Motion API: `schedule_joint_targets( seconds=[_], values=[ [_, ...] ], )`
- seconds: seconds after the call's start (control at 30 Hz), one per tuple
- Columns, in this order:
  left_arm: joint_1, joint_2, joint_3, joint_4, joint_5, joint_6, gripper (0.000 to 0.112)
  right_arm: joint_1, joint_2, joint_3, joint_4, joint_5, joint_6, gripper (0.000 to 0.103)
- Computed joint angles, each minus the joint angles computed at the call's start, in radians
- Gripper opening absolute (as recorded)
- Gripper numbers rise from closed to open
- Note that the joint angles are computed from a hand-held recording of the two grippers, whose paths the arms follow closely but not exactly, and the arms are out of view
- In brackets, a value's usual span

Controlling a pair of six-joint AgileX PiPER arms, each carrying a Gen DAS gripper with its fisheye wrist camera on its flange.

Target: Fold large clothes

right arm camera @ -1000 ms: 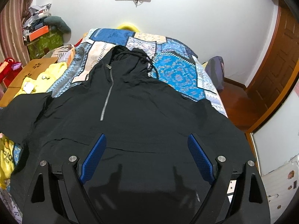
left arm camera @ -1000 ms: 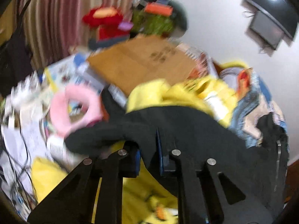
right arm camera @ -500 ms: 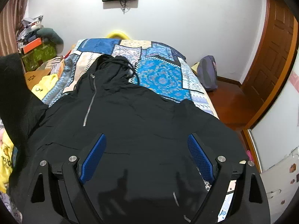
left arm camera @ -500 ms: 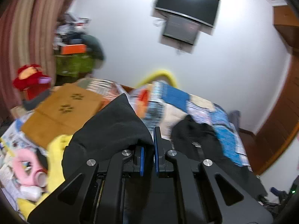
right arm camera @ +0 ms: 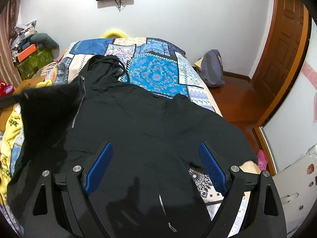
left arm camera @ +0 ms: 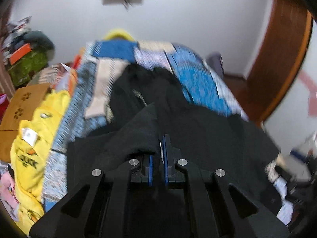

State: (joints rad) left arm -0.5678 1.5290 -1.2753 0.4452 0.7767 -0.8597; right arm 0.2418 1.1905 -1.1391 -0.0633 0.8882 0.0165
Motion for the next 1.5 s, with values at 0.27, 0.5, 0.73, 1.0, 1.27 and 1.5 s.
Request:
schedule_joint_targets(
  seconds=[0.27, 0.5, 0.73, 1.0, 1.27, 1.5],
  values=[
    [-0.131, 0.145, -0.026, -0.09, 0.034, 0.068, 0.015, -0.018, -0.012, 0.036, 0.005, 0.009, -0.031, 0.087],
    [-0.174, 0.158, -0.011, -0.152, 0.053, 0.135, 0.06, 0.024, -0.043, 0.039, -0.019, 0.025, -0.027, 0.087],
    [-0.15, -0.038, 0.144, -0.107, 0.051, 0.026, 0.068, 0.152, -0.018, 0.025, -0.118, 0.031, 0.059, 0.087],
    [-0.015, -0.294, 0.303, -0.002, 0.125, -0.043, 0.077, 0.384, 0.054, -0.049, -0.222, 0.039, 0.161, 0.087],
    [0.187, -0.478, 0.469, -0.044, 0.115, 0.042, 0.078, 0.635, 0.193, -0.144, -0.282, 0.04, 0.137, 0.087],
    [0.324, -0.579, 0.61, -0.148, 0.081, 0.146, 0.078, 0.746, 0.425, -0.262, -0.317, 0.071, 0.084, 0.085]
  ],
)
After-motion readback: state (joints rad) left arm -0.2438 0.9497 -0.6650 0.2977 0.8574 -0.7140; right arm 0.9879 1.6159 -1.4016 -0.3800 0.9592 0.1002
